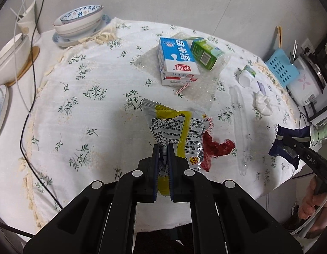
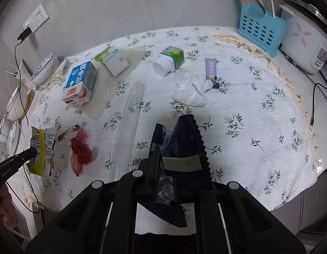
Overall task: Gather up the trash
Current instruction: 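Lift both wrappers and carry them off the table toward the black bin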
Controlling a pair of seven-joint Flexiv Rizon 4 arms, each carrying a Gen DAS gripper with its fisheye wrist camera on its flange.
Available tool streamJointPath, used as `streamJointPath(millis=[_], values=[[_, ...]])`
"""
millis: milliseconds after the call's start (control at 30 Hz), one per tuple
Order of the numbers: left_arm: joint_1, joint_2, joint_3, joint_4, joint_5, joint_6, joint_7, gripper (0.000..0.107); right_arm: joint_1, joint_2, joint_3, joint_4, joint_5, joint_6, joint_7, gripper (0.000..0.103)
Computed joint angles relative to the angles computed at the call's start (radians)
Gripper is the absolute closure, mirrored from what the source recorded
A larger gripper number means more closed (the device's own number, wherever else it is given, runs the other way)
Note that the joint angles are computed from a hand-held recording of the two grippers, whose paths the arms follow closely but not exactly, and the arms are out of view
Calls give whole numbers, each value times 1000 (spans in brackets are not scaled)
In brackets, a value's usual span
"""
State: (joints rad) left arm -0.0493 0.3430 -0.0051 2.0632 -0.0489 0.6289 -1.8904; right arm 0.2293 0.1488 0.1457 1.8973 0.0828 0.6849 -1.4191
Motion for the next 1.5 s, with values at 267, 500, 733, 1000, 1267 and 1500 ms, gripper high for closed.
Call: streamJointPath(millis=[267, 500, 733, 1000, 1267, 1500], values=[[-5, 72, -28, 10, 31, -26, -77, 100, -5, 76, -10, 27, 36, -4, -49, 94], [-4, 114, -44, 15, 63, -56, -135, 100, -8, 119, -20, 47, 50, -14, -67, 94], [-12, 150, -52, 12, 66, -60, -153, 100, -5, 166, -24, 55, 61, -10, -80, 94], [-26, 196, -73, 6, 64, -62, -180, 100, 1, 248, -30, 79, 66, -20, -106, 94], [-49, 232, -96, 5, 56, -71, -212, 100, 7, 329, -43, 105, 82, -54, -130, 94], [-76, 252, -120, 6, 52, -72, -230, 100, 7, 390, -55, 131, 99, -88, -141, 94]])
